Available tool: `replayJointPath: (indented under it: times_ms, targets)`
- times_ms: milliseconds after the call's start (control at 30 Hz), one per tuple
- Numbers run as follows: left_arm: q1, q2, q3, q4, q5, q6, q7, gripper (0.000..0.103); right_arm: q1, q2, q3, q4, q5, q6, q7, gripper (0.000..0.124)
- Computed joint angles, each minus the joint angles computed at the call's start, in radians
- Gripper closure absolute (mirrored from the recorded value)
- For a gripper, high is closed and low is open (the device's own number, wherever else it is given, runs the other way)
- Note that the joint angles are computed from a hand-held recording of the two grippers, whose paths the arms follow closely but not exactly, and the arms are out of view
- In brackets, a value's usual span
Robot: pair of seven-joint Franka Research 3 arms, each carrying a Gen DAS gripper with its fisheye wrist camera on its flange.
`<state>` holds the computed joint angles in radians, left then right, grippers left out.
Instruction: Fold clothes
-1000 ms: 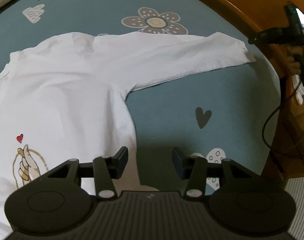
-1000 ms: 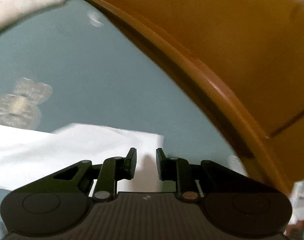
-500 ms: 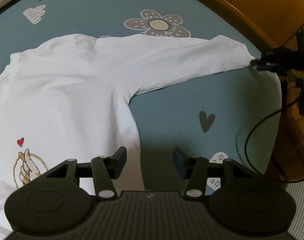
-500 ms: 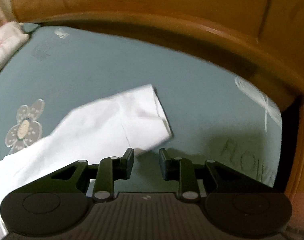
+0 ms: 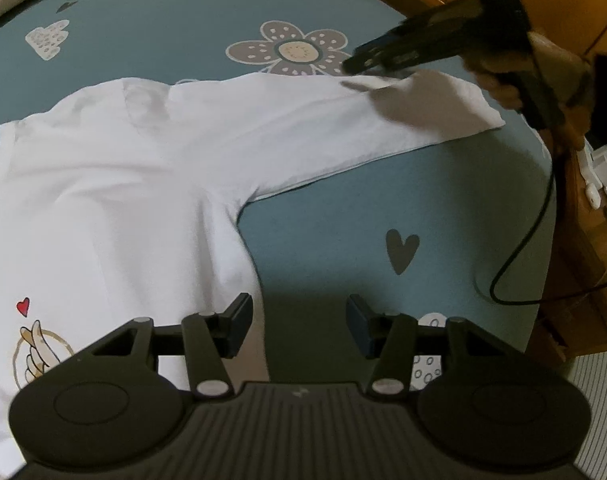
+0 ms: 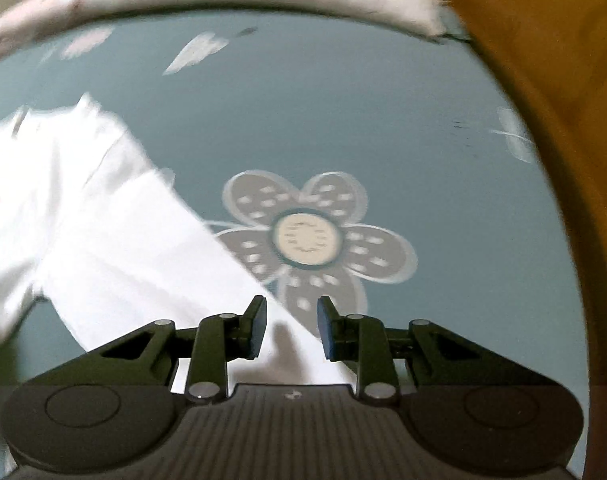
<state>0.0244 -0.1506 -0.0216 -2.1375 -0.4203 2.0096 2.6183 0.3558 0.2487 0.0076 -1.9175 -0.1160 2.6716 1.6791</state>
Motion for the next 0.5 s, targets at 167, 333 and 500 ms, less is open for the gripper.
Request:
replayJointPath:
  times_ms: [167,333,500]
  targets:
    - [0.014,0.033,0.003,0.033,-0.001,-0.011,-0.016,0.051,0.009,0.080,0.009,0.105,-0.016,-0.122,-0.138,0.093]
    - [0.031,0.059,-0.002,0.055,-0.001,-0.012,-0.047,0.051,-0.003,0.098,0.030,0.157,0.039,-0.210,-0.238,0.122]
    - [0.041,0.064,-0.005,0.066,-0.010,-0.022,-0.034,0.051,0.039,0.118,-0.010,0.182,-0.042,-0.173,-0.190,0.122]
